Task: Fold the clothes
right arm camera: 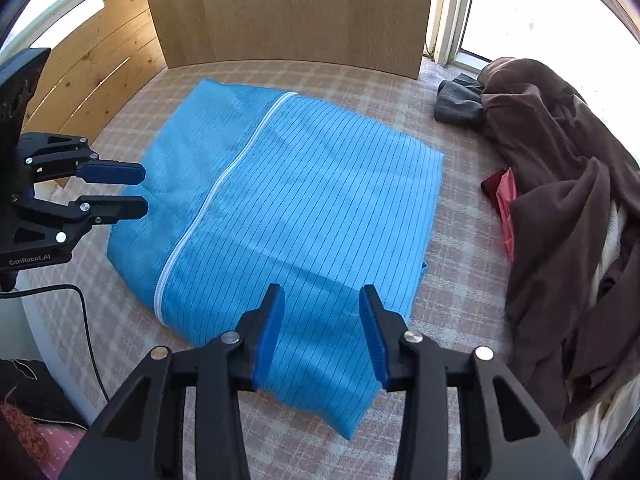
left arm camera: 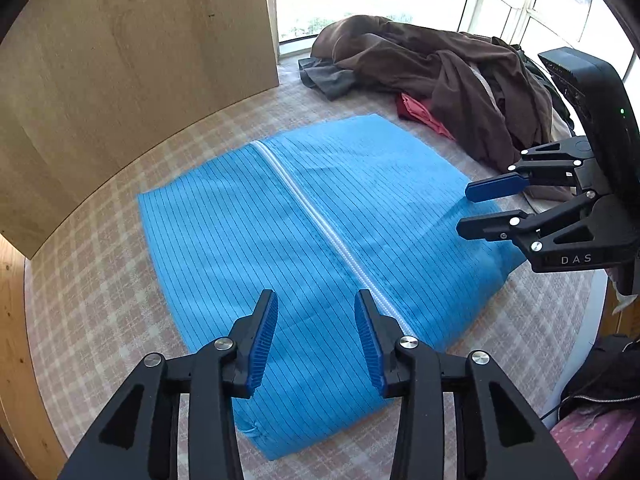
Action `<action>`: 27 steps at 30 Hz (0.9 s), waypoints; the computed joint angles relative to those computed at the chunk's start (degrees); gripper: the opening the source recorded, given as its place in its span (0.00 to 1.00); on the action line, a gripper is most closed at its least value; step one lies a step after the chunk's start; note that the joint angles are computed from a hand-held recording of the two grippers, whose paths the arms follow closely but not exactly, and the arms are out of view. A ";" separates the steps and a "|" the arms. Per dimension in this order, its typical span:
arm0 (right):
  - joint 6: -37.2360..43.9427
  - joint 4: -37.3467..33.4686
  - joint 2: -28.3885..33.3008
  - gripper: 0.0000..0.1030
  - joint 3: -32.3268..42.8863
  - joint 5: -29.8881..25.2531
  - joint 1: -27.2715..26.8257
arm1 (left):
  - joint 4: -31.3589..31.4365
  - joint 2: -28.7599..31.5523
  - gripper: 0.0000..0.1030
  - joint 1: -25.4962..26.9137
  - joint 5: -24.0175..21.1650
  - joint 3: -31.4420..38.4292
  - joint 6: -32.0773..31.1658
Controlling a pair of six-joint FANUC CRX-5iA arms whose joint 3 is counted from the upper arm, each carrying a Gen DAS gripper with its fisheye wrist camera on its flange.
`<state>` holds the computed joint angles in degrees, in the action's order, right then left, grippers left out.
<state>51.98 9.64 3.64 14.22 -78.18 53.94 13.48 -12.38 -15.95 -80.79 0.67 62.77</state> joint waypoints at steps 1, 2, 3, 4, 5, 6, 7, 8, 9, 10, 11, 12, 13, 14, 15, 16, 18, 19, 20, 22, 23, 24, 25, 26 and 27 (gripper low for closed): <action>0.27 -0.89 0.44 0.38 0.42 -0.08 -0.44 | -1.04 0.47 0.37 -0.51 0.05 0.01 0.77; 0.42 -0.97 0.95 0.38 0.52 -0.36 -0.45 | -1.97 1.04 0.37 -1.06 0.25 -0.23 1.68; 0.53 -0.89 1.45 0.38 0.52 -0.69 -0.37 | -2.49 1.40 0.37 -1.20 0.33 -0.68 2.19; 0.64 -0.81 2.00 0.39 0.59 -1.03 -0.30 | -2.96 1.76 0.37 -1.29 0.39 -1.13 2.66; 0.57 -1.01 2.30 0.41 0.36 -0.95 -0.43 | -3.08 2.01 0.38 -1.33 0.68 -1.60 2.78; 0.47 -1.28 2.56 0.43 0.09 -0.79 -0.59 | -3.40 2.15 0.39 -1.49 1.23 -2.11 2.77; 0.22 -1.51 2.75 0.45 -0.21 -0.56 -0.82 | -3.42 2.26 0.39 -1.51 1.67 -2.59 2.83; -0.06 -1.73 2.93 0.50 -0.51 -0.31 -1.05 | -3.39 2.37 0.39 -1.52 2.11 -3.09 2.91; -0.13 -1.96 3.03 0.56 -0.82 0.06 -1.34 | -2.96 2.48 0.39 -1.31 2.41 -3.43 2.90; -0.16 -2.19 3.11 0.60 -1.14 0.45 -1.65 | -2.48 2.59 0.40 -1.07 2.69 -3.75 2.86; -0.18 -2.41 3.20 0.63 -1.46 0.84 -1.95 | -2.00 2.70 0.40 -0.84 2.97 -4.07 2.82; -0.20 -2.64 3.30 0.64 -1.76 1.23 -2.25 | -1.61 2.98 0.40 -0.58 2.62 -3.90 2.71; -0.22 -2.87 3.40 0.68 -2.06 1.62 -2.55 | -1.44 3.18 0.40 -0.44 2.24 -3.67 2.58; 0.17 -2.89 3.69 0.69 -1.76 1.26 -2.62 | -1.53 3.21 0.40 -0.46 1.96 -3.47 2.48; 0.64 -2.87 4.02 0.69 -1.31 0.73 -2.62 | -1.31 3.15 0.40 -0.09 1.62 -2.94 2.09; 1.11 -2.84 4.36 0.70 -0.86 0.20 -2.63 | -1.05 3.09 0.40 0.33 1.28 -2.37 1.67; 2.38 -4.68 5.38 0.70 1.44 -1.87 -3.54 | -0.52 3.00 0.40 1.17 0.61 -1.19 0.85; 2.94 -5.89 5.17 0.70 2.26 -1.83 -4.34 | -0.64 3.23 0.40 1.84 1.19 0.05 0.47; 3.01 -6.71 4.21 0.70 2.24 -0.27 -5.27 | -0.77 3.52 0.40 2.52 1.91 1.38 0.10; 3.05 -7.29 2.94 0.70 2.49 2.58 -7.09 | 0.21 6.25 0.41 4.11 2.58 4.62 0.00; 3.11 -6.88 2.89 0.70 3.00 3.45 -7.93 | 2.29 7.97 0.41 5.20 2.41 5.66 -0.96; 3.86 -5.91 3.80 0.70 4.10 3.28 -8.41 | 3.58 9.85 0.41 5.76 2.18 6.42 -2.10; 4.75 -4.82 4.91 0.70 5.33 2.91 -8.81 | 4.73 11.80 0.41 6.23 1.88 7.26 -3.21; 6.28 -5.10 6.39 0.70 7.09 2.56 -9.41 | 5.69 13.81 0.41 6.59 1.45 8.30 -4.15; 7.69 -6.61 7.85 0.70 8.83 2.26 -10.23 | 3.64 15.65 0.41 6.22 1.86 9.48 -4.28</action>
<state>59.67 3.02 11.49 23.05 -75.92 43.71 17.12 3.27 -9.73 -78.94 10.15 58.49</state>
